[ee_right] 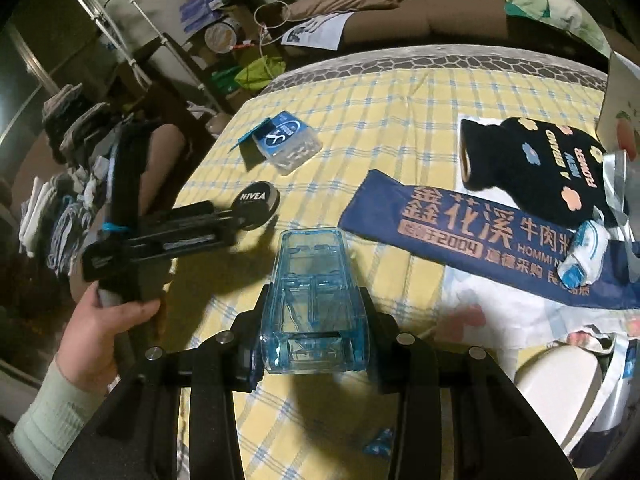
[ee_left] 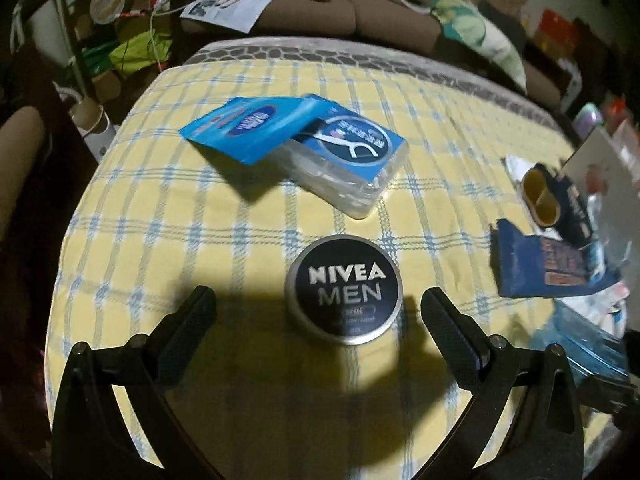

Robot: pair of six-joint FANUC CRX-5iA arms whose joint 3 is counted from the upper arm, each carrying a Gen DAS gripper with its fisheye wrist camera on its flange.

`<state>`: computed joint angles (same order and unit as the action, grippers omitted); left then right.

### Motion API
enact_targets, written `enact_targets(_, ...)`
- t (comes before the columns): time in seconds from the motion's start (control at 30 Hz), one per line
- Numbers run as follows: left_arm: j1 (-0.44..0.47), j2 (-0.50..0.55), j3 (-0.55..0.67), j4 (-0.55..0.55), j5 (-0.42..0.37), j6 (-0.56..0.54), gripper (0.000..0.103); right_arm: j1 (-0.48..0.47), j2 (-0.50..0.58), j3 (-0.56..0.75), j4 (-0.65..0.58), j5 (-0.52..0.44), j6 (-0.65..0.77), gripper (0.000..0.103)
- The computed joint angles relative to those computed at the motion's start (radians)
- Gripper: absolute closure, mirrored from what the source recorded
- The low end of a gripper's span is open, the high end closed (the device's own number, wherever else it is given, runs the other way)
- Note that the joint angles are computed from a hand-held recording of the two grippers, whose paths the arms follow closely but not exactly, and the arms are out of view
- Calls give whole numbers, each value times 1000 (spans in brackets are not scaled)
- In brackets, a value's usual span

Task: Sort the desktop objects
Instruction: 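Grasp the NIVEA MEN tin with the left gripper while the right gripper holds the car, then carry the tin and the car over the white box with both grippers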

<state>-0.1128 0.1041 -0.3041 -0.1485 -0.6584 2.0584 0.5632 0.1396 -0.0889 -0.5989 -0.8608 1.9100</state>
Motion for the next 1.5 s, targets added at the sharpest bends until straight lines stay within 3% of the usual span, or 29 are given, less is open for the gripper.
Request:
enact_targets(0.1,-39,39,59,-97,-40,63,10,-14,5,7,-9,-7,14,63)
enact_targets(0.13,-49,41,65,-119,-43,72,20,-18,5,9,-12,-9,20,63)
enact_targets(0.17,-53,36,61,-132,-33,77,40,-22,5,10,-14,-9,24,63)
enact_targets(0.2,-58,27,59,-152,-30,96,47,-25,4,10,-18,-10,29,63)
enact_targets(0.37,-13,-31,-26,-60,43,42,47,-45,-12,7,-43,-13,43,63)
enact_targets(0.5,28,-122,-121,102,100,-64,47,-57,-38,4,-60,-17,52,63)
enact_targets(0.77,-71,-221,-126,271,120,-218,47,-163,-116,24,-74,-44,51,64)
enact_targets(0.9,-133,-179,-73,387,130,-298,47,-268,-114,74,-88,-98,46,64)
enact_targets(1.13,-232,-32,139,414,92,-294,47,-417,-32,215,-58,-111,-10,64)
enact_targets(1.5,-319,171,423,342,15,-255,47,-409,198,466,151,-194,-122,64)
